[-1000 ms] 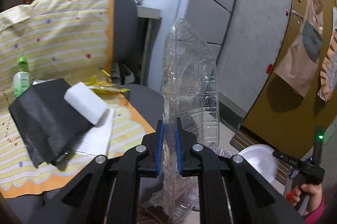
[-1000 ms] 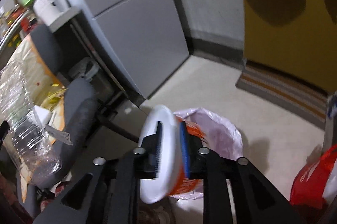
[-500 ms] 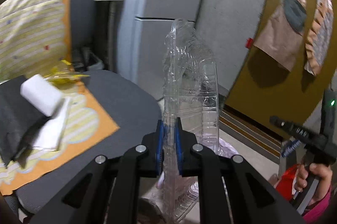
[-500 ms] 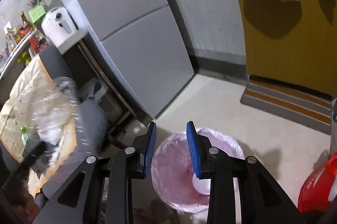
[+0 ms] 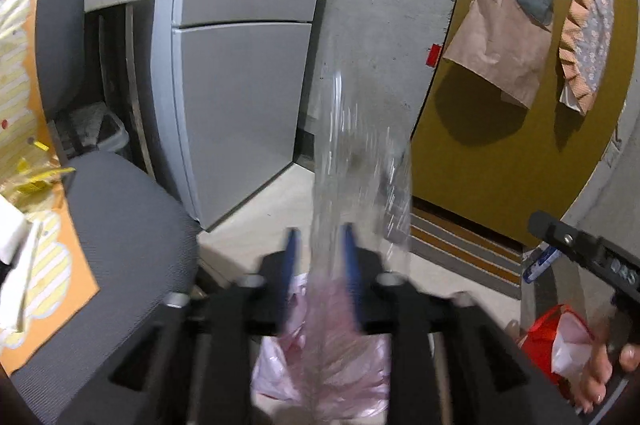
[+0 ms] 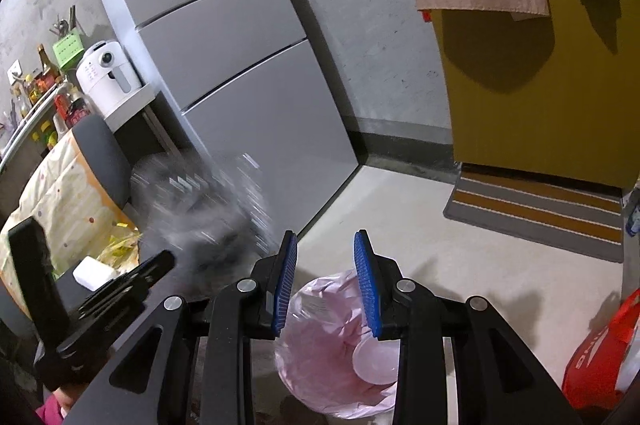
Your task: Collect trash
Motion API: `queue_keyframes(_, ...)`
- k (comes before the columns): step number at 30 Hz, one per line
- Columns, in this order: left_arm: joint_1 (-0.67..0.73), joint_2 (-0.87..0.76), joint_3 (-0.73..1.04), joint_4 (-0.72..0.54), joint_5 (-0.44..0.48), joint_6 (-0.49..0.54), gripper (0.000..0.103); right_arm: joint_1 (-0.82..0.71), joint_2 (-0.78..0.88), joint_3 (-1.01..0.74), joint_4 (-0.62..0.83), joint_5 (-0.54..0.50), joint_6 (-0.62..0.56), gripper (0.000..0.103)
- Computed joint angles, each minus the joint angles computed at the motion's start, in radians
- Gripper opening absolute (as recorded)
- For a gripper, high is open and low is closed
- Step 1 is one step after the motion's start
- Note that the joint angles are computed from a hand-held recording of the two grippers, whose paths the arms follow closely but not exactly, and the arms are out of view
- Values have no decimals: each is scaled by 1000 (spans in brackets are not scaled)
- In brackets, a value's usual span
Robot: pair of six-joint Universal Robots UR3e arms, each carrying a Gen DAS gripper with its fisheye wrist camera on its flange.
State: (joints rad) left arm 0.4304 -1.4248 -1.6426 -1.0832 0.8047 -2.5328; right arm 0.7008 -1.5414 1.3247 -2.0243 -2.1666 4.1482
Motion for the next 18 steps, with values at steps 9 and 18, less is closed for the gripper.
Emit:
queue_keyframes(9,110,24,-5,-45,32,60,54,2,49,-34,-26,32,-32,36)
queue_keyframes(18,469,144,1,-291,-30,324,55,58,276,-341,45,64,-121,36)
